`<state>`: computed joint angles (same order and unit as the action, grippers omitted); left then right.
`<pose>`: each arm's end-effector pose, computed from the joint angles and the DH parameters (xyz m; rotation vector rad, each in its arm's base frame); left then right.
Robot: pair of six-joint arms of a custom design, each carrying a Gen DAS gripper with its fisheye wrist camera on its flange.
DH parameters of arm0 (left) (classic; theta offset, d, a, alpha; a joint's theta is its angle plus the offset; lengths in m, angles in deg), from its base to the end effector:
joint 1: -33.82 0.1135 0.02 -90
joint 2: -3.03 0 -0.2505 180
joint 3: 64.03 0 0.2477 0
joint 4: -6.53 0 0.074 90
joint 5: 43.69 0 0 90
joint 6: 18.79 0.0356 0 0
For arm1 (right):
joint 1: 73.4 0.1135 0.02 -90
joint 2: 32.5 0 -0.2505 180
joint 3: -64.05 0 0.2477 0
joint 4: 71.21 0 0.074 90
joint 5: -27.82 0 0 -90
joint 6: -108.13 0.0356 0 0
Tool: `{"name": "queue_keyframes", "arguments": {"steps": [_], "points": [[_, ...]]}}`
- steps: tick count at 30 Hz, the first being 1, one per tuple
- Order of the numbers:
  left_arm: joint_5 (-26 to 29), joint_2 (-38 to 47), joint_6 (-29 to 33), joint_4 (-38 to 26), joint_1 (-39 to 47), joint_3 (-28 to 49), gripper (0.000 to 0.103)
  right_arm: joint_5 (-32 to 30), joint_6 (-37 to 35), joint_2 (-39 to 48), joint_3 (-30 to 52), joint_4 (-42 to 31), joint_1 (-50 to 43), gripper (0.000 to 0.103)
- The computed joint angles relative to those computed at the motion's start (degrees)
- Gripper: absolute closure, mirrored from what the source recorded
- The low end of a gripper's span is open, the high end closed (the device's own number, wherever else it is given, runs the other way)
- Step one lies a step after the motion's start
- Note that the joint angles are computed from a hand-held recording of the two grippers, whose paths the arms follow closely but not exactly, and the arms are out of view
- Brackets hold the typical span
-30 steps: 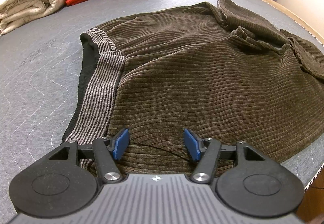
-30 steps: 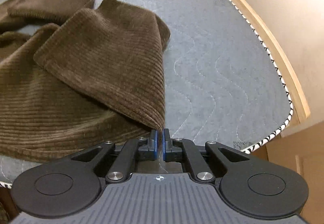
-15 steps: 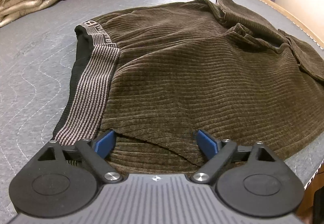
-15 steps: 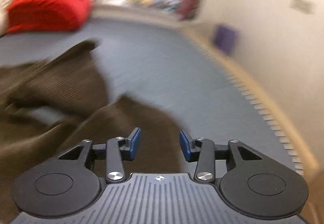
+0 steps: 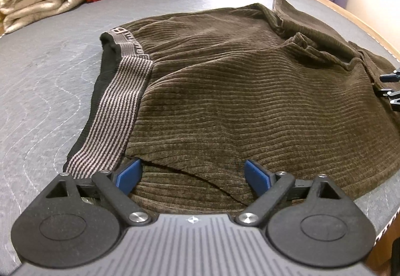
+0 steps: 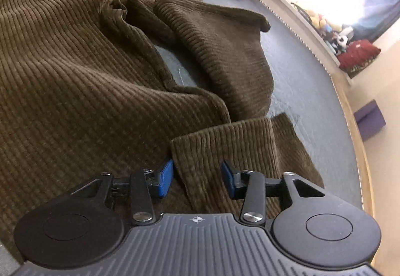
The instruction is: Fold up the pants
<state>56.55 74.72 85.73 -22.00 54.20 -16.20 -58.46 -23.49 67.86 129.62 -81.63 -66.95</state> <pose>0.2219 0.0757 0.1647 -0.0509 2.4647 0.0410 0.3437 0.0365 0.1409 -0.9439 2.1950 -0.3714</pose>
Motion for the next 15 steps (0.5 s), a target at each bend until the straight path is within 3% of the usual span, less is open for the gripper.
{"name": "queue_keyframes", "arguments": {"steps": [3,7,12,15], "points": [[-2.6,-1.6,-2.7,1.1,-1.6,-1.5,0.010,-4.4,-0.7,-1.8,0.1,-2.7,-2.5,0.090],[-4.8,-2.2,-5.5,2.0,-3.0,-2.3,0.009,-10.7,4.1,-7.0,0.3,-3.8,-8.1,0.091],[-5.8,-0.8,-6.8,2.8,-4.0,-1.8,0.004,-20.7,24.6,-11.0,6.0,-2.5,-25.7,0.092],[-6.9,-0.2,-7.7,3.9,-5.1,-2.1,0.002,-21.3,41.3,-6.4,11.8,-0.4,-38.8,0.092]]}}
